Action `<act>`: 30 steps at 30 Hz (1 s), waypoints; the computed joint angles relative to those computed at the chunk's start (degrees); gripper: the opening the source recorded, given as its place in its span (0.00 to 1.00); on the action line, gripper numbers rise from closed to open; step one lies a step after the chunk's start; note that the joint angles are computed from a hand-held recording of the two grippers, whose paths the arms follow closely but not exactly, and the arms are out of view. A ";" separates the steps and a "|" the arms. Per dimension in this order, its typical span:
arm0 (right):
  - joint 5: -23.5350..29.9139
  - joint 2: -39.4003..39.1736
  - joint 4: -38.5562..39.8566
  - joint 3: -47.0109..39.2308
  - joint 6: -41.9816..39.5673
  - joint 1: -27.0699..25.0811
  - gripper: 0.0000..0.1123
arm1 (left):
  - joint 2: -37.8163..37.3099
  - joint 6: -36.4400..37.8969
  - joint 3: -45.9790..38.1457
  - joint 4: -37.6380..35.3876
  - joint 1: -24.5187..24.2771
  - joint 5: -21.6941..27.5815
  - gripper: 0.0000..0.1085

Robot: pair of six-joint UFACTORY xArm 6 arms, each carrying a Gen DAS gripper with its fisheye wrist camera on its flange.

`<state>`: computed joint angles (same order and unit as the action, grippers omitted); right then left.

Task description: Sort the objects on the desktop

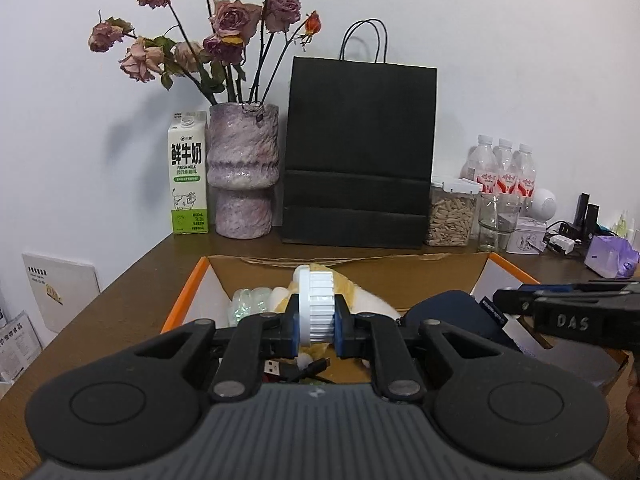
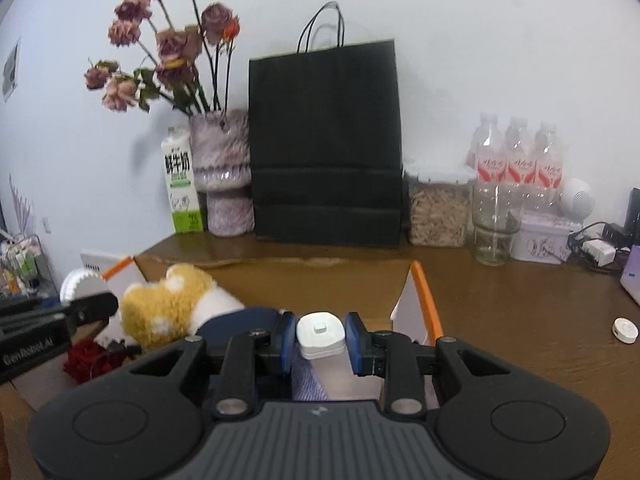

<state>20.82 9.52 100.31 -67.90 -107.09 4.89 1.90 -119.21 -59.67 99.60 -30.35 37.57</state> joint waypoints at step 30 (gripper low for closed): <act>2.05 -7.66 10.46 6.62 -11.12 -0.27 0.92 | -1.23 -1.89 2.39 1.47 -6.62 16.36 0.95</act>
